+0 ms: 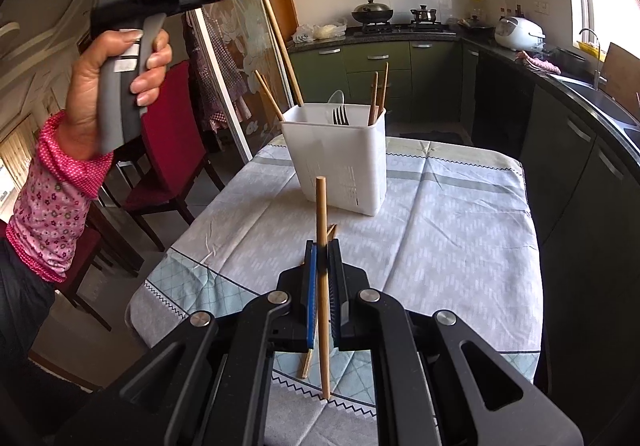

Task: Organize utensils
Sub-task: 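Lower the chopstick into the white holder and open the left gripper while the right carries its chopstick, then drop the chopstick into the white holder by opening the right gripper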

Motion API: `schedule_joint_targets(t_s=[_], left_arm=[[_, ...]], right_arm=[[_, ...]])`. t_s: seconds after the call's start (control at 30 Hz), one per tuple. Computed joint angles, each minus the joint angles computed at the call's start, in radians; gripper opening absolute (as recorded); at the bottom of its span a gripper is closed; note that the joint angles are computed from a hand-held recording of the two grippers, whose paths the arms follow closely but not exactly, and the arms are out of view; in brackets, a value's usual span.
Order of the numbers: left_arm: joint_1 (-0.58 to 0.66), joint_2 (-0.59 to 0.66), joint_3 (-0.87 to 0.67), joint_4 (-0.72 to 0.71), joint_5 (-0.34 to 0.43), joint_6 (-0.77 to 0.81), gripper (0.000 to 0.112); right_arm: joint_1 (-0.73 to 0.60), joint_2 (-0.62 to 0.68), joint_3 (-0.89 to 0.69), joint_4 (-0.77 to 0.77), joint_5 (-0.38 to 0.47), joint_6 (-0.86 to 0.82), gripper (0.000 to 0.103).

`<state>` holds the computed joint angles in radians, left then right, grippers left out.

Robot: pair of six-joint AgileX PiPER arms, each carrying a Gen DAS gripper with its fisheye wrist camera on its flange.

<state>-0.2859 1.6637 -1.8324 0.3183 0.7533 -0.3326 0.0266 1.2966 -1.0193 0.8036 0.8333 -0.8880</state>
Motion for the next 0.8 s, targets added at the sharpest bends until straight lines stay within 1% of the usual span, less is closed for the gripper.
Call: schedule_joint_targets(t_s=[0.13,0.3,0.33,0.37,0.4,0.43,0.53,0.63,0.8], left_arm=[[0.012,0.071,-0.003,-0.010,0.011,0.005,0.006],[0.034,0.102,0.022,-0.056,0.033,0.049,0.007],[0.036,0.103,0.022,-0.059,0.038,0.058,0.010],[0.038,0.100,0.025,-0.064,0.040,0.066,0.018],[0.045,0.089,0.040,-0.073,0.033,0.072,0.022],[0.049,0.076,0.055,-0.078,0.025,0.074,0.030],[0.061,0.014,0.118,-0.108,-0.007,0.089,0.032],[0.075,-0.077,0.204,-0.144,-0.043,0.100,0.032],[0.104,-0.223,0.355,-0.204,-0.066,0.154,0.034]], right_arm=[[-0.007,-0.001,-0.014,0.007,0.014,-0.003,0.006],[-0.011,-0.001,-0.069,0.010,0.038,0.019,0.006],[-0.008,-0.001,-0.087,0.007,0.041,0.028,0.006],[-0.004,0.000,-0.109,0.005,0.042,0.039,0.006],[0.003,0.004,-0.135,0.000,0.044,0.054,0.006],[0.011,0.012,-0.167,-0.007,0.049,0.072,0.006],[0.041,0.053,-0.289,-0.034,0.070,0.140,0.006],[0.063,0.134,-0.457,-0.053,0.104,0.221,0.006],[0.112,0.303,-0.778,-0.133,0.097,0.411,0.006]])
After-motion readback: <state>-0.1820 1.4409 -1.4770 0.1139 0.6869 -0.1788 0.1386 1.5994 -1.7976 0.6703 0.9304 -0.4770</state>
